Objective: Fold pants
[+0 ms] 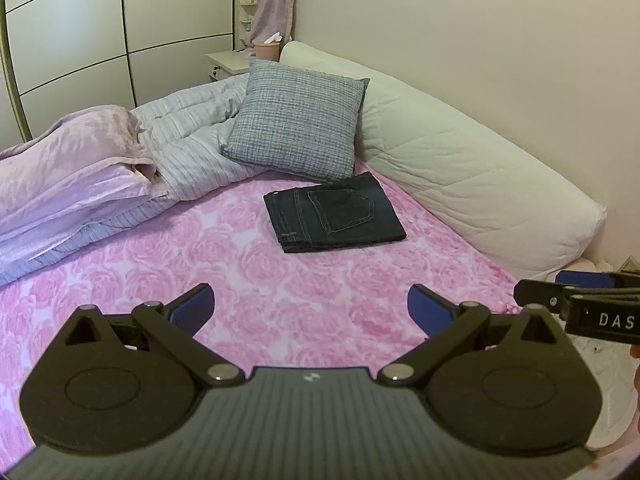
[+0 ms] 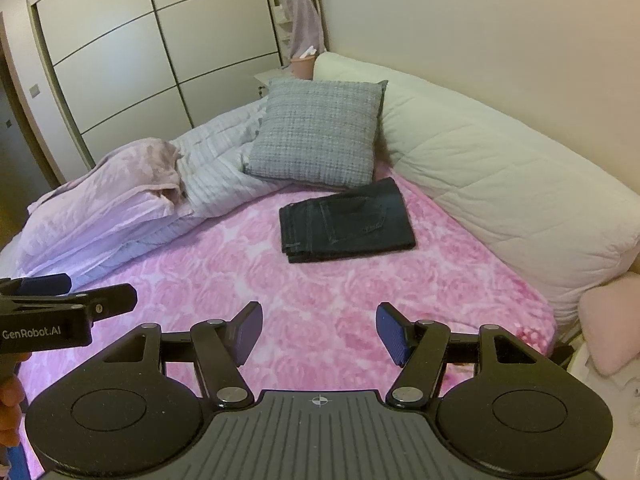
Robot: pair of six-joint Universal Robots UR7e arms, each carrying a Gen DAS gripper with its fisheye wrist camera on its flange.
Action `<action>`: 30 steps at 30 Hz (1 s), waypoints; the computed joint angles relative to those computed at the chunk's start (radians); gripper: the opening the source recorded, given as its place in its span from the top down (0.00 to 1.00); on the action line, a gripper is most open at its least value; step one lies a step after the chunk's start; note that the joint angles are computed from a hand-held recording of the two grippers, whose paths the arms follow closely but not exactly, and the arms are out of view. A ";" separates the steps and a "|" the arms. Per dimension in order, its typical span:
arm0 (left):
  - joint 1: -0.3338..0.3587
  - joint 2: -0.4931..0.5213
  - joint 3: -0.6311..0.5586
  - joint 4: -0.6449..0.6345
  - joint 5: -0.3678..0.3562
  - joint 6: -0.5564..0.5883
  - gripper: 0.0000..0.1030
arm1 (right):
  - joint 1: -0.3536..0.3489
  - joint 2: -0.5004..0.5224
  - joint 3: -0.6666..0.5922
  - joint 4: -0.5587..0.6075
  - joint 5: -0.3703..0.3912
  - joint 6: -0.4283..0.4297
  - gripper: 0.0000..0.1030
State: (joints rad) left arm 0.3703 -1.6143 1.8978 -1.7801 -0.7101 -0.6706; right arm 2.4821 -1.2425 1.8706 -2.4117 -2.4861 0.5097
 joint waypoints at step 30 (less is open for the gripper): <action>-0.067 0.028 -0.018 0.172 -0.039 -0.194 0.02 | -0.008 -0.103 0.034 0.114 0.084 -0.010 0.42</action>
State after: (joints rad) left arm 0.3038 -1.5860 1.8798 -1.6082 -0.7492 -0.8643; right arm 2.4743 -1.3450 1.9051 -2.2977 -2.4025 0.4995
